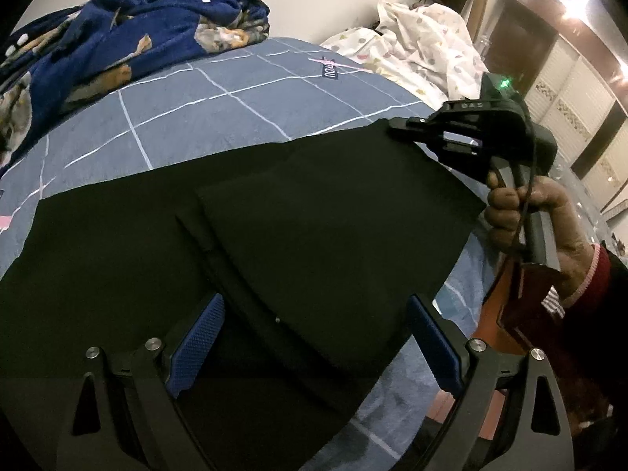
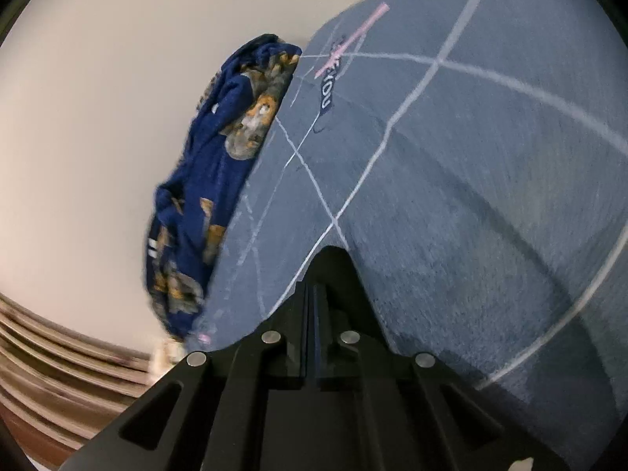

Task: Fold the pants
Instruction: 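Lift both grippers away from the folded trousers, then move the left gripper to the end of the black trousers and grasp it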

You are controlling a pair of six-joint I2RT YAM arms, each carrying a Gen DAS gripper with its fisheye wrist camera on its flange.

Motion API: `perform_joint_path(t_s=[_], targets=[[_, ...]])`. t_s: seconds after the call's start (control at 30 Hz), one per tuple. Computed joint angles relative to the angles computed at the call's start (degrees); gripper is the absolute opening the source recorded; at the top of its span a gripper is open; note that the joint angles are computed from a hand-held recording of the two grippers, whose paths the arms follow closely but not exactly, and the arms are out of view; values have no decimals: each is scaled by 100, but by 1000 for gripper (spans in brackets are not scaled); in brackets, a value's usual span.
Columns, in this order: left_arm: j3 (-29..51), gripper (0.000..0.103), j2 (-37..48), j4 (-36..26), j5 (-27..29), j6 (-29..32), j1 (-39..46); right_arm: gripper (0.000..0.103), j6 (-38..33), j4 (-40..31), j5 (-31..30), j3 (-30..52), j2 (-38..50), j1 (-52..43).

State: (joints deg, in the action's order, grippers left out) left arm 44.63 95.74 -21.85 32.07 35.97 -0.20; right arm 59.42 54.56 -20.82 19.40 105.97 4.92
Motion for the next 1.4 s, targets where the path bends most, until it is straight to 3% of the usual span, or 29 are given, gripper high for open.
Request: perform_joint_path(t_s=[0.13, 0.4, 0.53, 0.7, 0.77, 0.83, 0.93, 1.0, 1.07, 1.13, 1.27, 1.33, 1.4], targets=[[-28, 93, -20, -1, 16, 8, 31, 0, -609, -1630, 328, 540, -422, 95], [-290, 93, -442, -139, 231, 206, 251, 0, -629, -1725, 581, 629, -318, 209], [-454, 93, -919, -453, 372, 651, 635, 0, -871, -1878, 824, 669, -403, 339], [-389, 93, -1284, -1172, 658, 1403, 1550, 0, -1158, -3488, 1133, 1287, -783, 500], [-259, 93, -1303, -1548, 789, 1922, 2223, 12, -1077, -3949, 1356, 1416, -1054, 705], [-22, 93, -1187, -1903, 857, 2398, 2827, 14, -1041, -4153, 1685, 1417, -1381, 1043], [682, 93, -746, -2399, 912, 3117, 3928, 17, -1002, -4132, 1826, 1404, -1732, 1741], [1378, 93, -249, -2659, 913, 3267, 4541, 19, -1101, -4185, 1860, 1554, -1776, 2287], [2659, 93, 680, -3243, 822, 3204, 5124, 23, -1200, -4200, 1733, 1839, -1618, 2863], [3523, 93, 1304, -3331, 792, 2933, 5522, 28, -1192, -4155, 1667, 2230, -1242, 3414], [5618, 78, 2775, -4024, 330, 2440, 5915, 34, -1172, -4409, 1498, 3254, -349, 4174], [6163, 78, 3160, -4362, 374, 2424, 6001, 34, -1186, -4571, 1305, 3740, 80, 4430], [6154, 78, 3193, -4455, 524, 2678, 6048, 35, -1276, -4830, 1292, 4124, 351, 4636]])
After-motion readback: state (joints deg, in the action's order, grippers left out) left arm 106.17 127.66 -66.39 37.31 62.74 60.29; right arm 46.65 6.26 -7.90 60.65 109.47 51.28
